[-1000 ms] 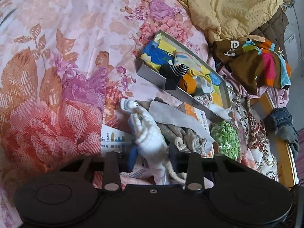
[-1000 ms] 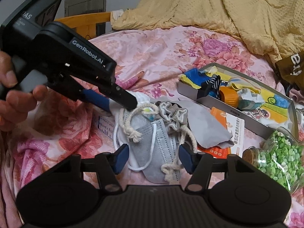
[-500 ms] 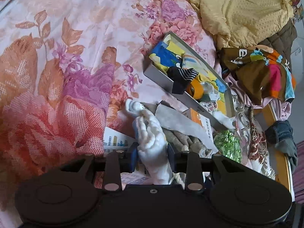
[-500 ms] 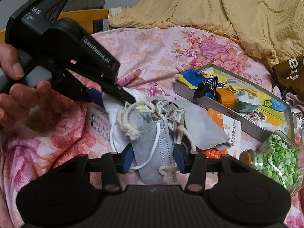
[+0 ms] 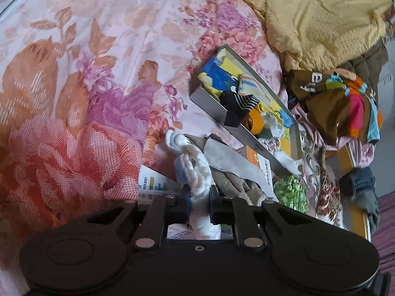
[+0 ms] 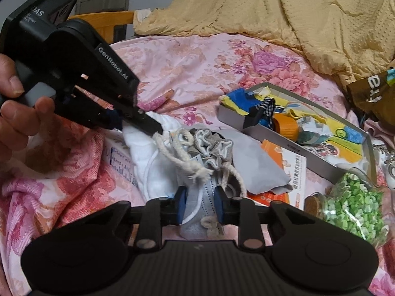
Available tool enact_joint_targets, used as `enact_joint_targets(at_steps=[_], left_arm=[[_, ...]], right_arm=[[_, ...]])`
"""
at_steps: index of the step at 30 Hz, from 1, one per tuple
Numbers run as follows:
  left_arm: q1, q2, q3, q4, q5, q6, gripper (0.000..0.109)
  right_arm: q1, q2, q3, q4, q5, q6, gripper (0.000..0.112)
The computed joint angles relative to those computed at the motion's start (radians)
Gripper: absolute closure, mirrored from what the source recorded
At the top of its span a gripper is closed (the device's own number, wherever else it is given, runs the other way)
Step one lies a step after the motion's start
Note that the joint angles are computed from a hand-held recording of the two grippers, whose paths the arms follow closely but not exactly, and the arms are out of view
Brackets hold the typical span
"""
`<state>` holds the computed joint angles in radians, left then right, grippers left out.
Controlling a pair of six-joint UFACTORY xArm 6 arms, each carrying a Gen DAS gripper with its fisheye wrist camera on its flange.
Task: Organize soft objects
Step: 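Lift and carry the white glove and grey mask over the painted tray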
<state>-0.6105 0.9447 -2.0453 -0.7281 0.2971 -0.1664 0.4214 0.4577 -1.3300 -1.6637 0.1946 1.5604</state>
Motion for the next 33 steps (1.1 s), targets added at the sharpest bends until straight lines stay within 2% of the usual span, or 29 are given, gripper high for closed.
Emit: enact_joint_targets(at_steps=[4, 10, 12, 23, 25, 29, 33], left_arm=[[-0.008, -0.017, 0.022, -0.016, -0.021, 0.036, 0.096], [-0.032, -0.064, 0.083, 0.098, -0.052, 0.110, 0.096], [-0.040, -0.083, 0.108, 0.091, -0.063, 0.154, 0.097], [-0.081, -0.223, 0.281, -0.254, -0.146, 0.420, 0.098], [-0.088, -0.242, 0.304, -0.246, -0.146, 0.406, 0.098], [-0.099, -0.272, 0.353, -0.103, -0.156, 0.271, 0.098], [-0.105, -0.296, 0.398, 0.055, -0.177, 0.138, 0.098]], right_arm=[[0.006, -0.017, 0.014, -0.032, 0.021, 0.035, 0.095], [0.010, -0.065, 0.053, -0.098, 0.029, 0.139, 0.102], [0.010, -0.089, 0.072, -0.129, 0.030, 0.182, 0.103], [0.023, -0.257, 0.207, -0.317, 0.086, 0.466, 0.105], [0.026, -0.280, 0.230, -0.327, 0.095, 0.492, 0.106], [0.026, -0.289, 0.249, -0.304, 0.086, 0.462, 0.106], [0.019, -0.256, 0.239, -0.214, 0.042, 0.340, 0.105]])
